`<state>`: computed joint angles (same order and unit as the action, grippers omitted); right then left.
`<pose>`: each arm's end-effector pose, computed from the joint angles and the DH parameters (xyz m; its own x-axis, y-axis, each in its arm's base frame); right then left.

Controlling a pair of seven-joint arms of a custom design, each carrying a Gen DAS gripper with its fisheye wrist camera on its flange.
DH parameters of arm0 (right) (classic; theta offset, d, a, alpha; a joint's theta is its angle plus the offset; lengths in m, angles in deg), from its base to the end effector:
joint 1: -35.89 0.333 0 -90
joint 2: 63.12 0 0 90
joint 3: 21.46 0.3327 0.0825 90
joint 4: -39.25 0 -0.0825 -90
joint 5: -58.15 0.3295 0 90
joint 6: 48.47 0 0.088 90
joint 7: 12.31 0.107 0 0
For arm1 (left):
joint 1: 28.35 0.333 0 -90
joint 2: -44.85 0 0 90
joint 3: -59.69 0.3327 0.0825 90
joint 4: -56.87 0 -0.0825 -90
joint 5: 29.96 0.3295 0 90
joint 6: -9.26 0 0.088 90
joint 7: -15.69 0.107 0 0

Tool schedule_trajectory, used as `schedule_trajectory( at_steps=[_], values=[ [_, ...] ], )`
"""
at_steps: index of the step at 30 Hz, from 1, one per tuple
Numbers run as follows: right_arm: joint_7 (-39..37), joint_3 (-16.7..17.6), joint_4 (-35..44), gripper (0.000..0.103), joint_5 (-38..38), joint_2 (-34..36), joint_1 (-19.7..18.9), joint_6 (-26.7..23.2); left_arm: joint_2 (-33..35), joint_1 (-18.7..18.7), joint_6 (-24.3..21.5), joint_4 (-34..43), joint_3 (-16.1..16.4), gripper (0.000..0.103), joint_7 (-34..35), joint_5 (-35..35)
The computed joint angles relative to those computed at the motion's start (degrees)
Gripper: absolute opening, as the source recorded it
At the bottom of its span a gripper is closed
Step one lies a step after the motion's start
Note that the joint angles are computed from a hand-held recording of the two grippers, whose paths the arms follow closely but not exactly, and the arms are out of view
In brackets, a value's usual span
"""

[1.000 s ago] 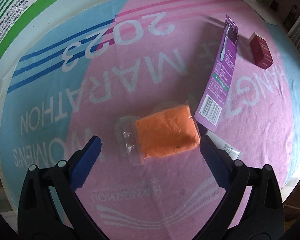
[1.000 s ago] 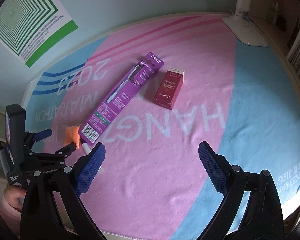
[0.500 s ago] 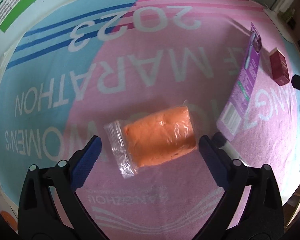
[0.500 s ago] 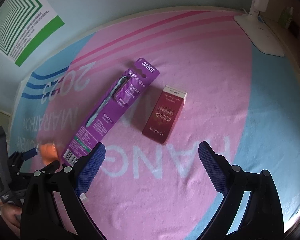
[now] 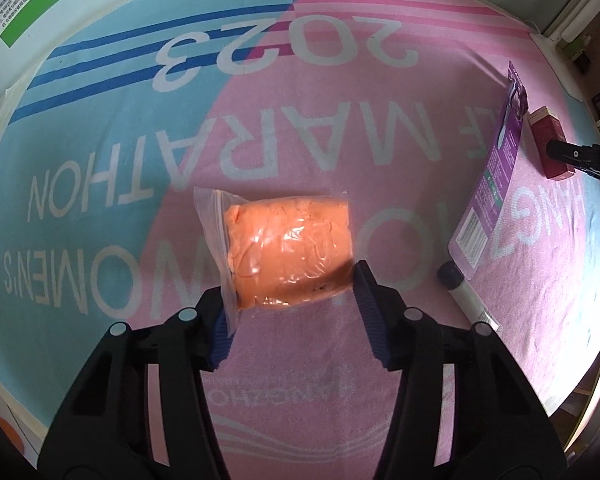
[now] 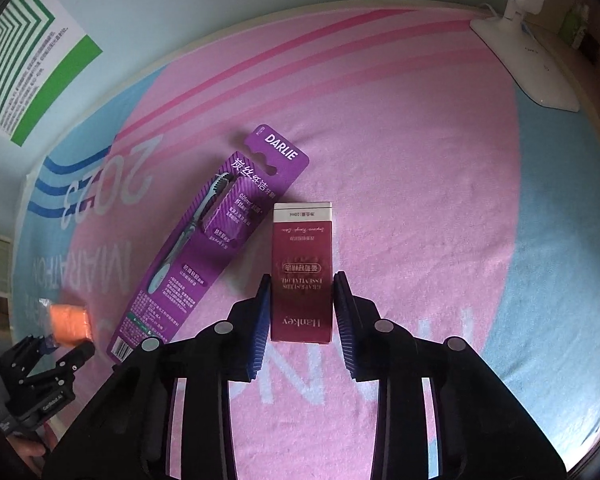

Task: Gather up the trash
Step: 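Grasp the orange bag with the left tool while the right tool grasps the dark red box, then carry the orange bag and dark red box toward the wastebasket with both tools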

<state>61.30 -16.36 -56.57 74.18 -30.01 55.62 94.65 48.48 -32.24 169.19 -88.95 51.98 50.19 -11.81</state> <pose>0.6133 0.2707 0.3425 0.4902 -0.8504 -0.1912 -0.8581 -0.4324 -0.2769 0.4340 -0.1036 0.3280 0.4561 -0.8887 0.0476 -0.8641 -0.4550 -0.2152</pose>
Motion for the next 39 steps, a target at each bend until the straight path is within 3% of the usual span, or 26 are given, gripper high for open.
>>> schedule_trajectory(
  at_steps=[8, 24, 39],
  values=[
    [-3.0, 1.1, -5.3, 0.031, 2.8, -4.6, -1.7, 2.3, -4.1, 0.6, -0.8, -1.1, 0.1, 0.031, 2.4, 0.7],
    [-4.7, 1.3, -16.4, 0.031, 7.7, -12.7, -2.6, 7.6, -8.1, 0.0, 6.0, -6.9, 0.2, 0.021, 7.9, -6.5],
    [-4.4, 2.1, -24.2, 0.032, 11.8, -19.1, -1.9, 12.4, -12.9, -0.7, 5.0, -7.6, -0.5, 0.02, 11.1, -4.2]
  ],
)
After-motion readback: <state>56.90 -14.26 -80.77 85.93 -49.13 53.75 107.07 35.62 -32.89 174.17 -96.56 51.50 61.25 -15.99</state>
